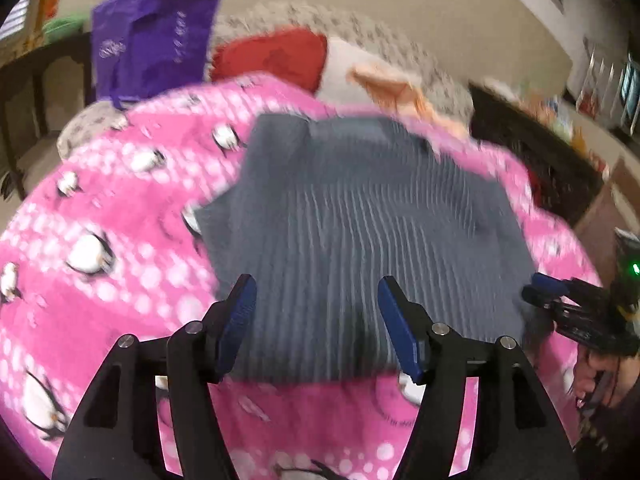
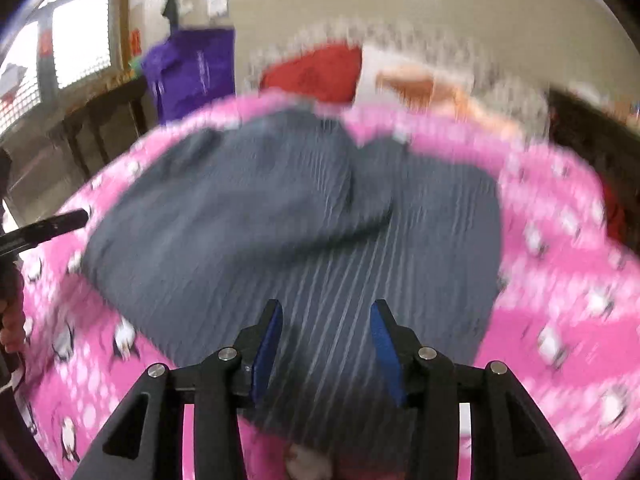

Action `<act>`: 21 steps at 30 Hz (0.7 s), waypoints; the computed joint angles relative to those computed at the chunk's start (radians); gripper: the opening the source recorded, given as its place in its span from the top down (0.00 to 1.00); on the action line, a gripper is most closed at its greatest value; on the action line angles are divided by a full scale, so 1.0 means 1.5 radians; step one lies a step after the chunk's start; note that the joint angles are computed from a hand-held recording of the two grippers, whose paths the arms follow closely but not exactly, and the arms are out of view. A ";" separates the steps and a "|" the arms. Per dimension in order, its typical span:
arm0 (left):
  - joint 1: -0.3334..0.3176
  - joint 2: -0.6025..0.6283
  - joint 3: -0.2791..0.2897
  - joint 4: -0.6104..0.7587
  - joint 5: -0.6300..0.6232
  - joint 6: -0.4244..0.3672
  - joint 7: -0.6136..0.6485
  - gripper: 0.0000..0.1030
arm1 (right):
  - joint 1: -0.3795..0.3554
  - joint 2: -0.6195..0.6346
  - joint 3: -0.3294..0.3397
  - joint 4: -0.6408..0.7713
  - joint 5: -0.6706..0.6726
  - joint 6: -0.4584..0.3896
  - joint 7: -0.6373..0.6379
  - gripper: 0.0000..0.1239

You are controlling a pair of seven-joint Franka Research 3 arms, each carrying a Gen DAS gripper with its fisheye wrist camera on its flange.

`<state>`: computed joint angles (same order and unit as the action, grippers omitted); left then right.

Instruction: Fold large clothes

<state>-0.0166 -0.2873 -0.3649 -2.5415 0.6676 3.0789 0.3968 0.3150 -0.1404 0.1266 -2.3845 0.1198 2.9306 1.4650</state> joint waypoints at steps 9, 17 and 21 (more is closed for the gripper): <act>0.006 -0.067 0.022 -0.085 -0.040 -0.003 -0.059 0.39 | -0.010 -0.036 0.007 -0.070 -0.009 0.069 0.013 0.62; -0.025 -0.056 0.064 -0.140 -0.139 0.050 0.006 0.28 | -0.198 -0.038 0.187 -0.116 -0.210 0.127 0.189 0.43; 0.044 -0.049 -0.033 -0.096 -0.101 -0.027 -0.009 0.23 | -0.172 -0.039 0.157 -0.121 -0.228 0.131 0.206 0.40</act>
<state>0.0490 -0.3612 -0.4143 -2.6856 0.5161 3.0385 0.3830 0.0564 -0.1993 0.3617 -2.5667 -0.2219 3.1272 1.7741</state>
